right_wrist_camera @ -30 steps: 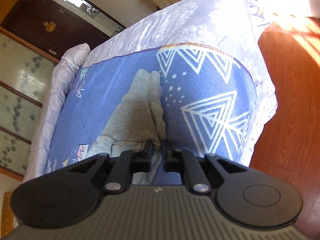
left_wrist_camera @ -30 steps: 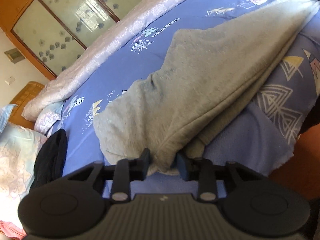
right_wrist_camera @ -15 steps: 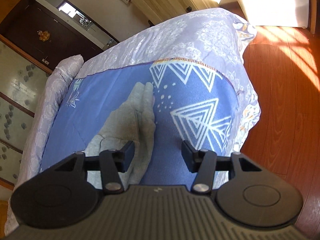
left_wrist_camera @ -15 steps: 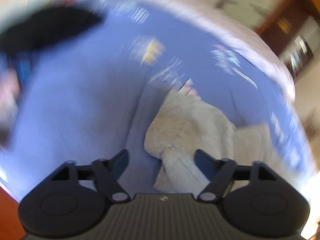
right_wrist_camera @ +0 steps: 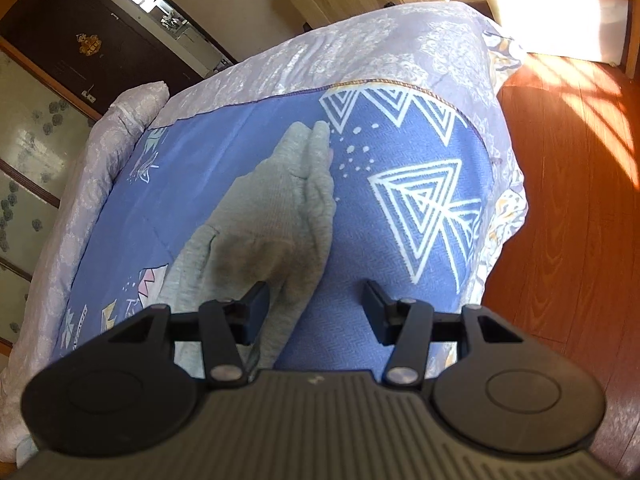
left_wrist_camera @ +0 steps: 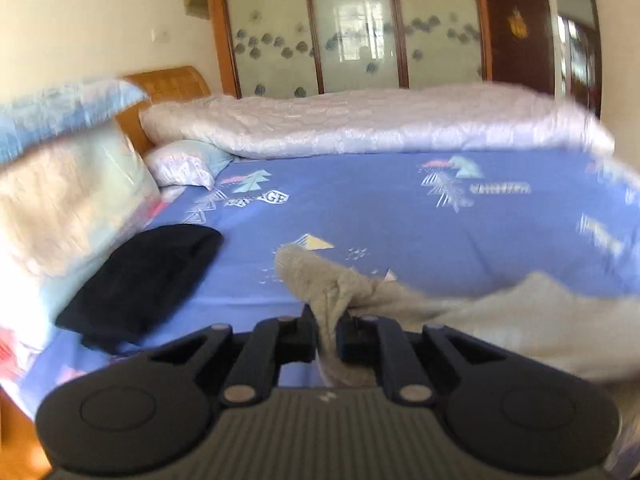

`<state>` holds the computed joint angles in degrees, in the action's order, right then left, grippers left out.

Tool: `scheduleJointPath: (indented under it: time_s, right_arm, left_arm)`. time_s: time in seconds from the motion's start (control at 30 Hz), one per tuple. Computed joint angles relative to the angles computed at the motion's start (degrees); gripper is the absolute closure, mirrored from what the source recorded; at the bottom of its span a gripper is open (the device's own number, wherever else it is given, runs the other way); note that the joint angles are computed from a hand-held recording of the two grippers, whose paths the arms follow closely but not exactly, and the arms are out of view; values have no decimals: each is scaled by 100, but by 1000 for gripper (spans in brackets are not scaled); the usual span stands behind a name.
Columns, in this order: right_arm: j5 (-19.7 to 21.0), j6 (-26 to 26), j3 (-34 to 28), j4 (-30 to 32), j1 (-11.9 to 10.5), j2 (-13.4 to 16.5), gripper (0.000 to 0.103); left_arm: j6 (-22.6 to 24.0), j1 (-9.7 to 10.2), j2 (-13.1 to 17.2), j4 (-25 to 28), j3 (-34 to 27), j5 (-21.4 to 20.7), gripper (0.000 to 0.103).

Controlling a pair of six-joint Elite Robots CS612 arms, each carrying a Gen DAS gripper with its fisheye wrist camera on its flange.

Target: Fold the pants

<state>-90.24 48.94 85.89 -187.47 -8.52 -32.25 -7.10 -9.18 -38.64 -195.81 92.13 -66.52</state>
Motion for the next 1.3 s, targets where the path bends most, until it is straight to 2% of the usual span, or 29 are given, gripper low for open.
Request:
scheduleJointPath:
  time_s: [0.07, 0.17, 0.2, 0.23, 0.3, 0.37, 0.47, 0.53, 0.57, 0.63, 0.67, 0.7, 0.77, 0.8, 0.83, 0.87, 0.9, 0.93, 0.97, 1.0, 1.1, 1.13, 1.17, 1.2, 1.23, 1.3]
  right_arm:
    - [20, 2, -34, 24, 2, 38, 48]
    - [21, 134, -21, -40, -8, 76, 48]
    - [35, 170, 9, -73, -13, 71, 48]
    - [37, 193, 50, -87, -9, 50, 48]
    - [48, 196, 80, -63, -24, 22, 48]
    - [21, 202, 100, -104, -45, 5, 48]
    - [-11, 267, 154, -278, -61, -18, 48]
    - [-5, 278, 179, -392, -79, -19, 48]
    - [6, 272, 175, -410, -85, -12, 48]
    - [39, 327, 158, -370, -98, 7, 48]
    - [65, 382, 149, -342, -102, 20, 48]
    - [113, 453, 147, -337, -104, 33, 48]
    - [195, 536, 158, -333, -99, 46, 48]
    - [190, 536, 159, -325, -88, 49, 48]
    - [171, 536, 158, -318, -76, 51, 48]
    - [161, 554, 154, -314, -69, 51, 47]
    - [155, 592, 149, -309, -61, 53, 47]
    - [147, 615, 142, -290, -54, 50, 46]
    - [131, 617, 134, -269, -45, 46, 46]
    - [124, 605, 121, -251, -39, 44, 46]
    - [112, 492, 83, -187, -37, 48, 46]
    - [117, 439, 63, -149, -42, 55, 46]
    - [108, 400, 40, -119, -46, 68, 46]
    - [73, 379, 21, -94, -40, 75, 44]
    - [48, 365, 6, -79, -34, 80, 43]
    - [30, 294, -15, -74, -34, 84, 41]
  left_arm:
    - [-354, -4, -36, 790, 9, -158, 91]
    - [-1121, 142, 31, 2078, -84, -1098, 91]
    - [-1410, 177, 80, 2210, -71, -1322, 90]
    - [-1571, 182, 87, 2101, 16, -1305, 86]
    - [-1724, 201, 31, 2063, 78, -1221, 62]
    - [-1902, 294, -63, 1897, 172, -1335, 56]
    - [-2147, 412, -171, 1326, 293, -1378, 51]
    - [-2026, 444, -185, 1209, 190, -1174, 51]
    - [-1822, 426, -142, 1292, 20, -1037, 50]
    - [-1138, 380, 33, 1274, -342, -940, 40]
    - [-779, 370, 119, 1335, -525, -1050, 31]
    - [-486, 367, 230, 1499, -751, -1182, 27]
    - [50, 311, 485, 2004, -1247, -1249, 27]
    - [251, 257, 609, 2292, -1459, -1153, 30]
    - [348, 194, 737, 2664, -1689, -1046, 39]
    - [400, 172, 890, 3147, -1966, -1001, 75]
    - [352, 141, 997, 3390, -2131, -867, 85]
    - [283, 83, 1031, 3393, -2178, -641, 91]
    - [177, 56, 1031, 3259, -2170, -486, 92]
    - [-169, 80, 979, 3056, -2105, -444, 92]
    - [-1955, 326, 726, 2327, -1757, -804, 92]
    - [-2453, 379, 718, 2303, -1735, -862, 92]
    - [-2712, 365, 749, 2499, -1782, -780, 92]
    - [-2730, 311, 827, 2890, -1923, -594, 92]
    - [-2510, 278, 913, 3090, -2018, -474, 91]
    - [-2254, 227, 1059, 3070, -2133, -246, 85]
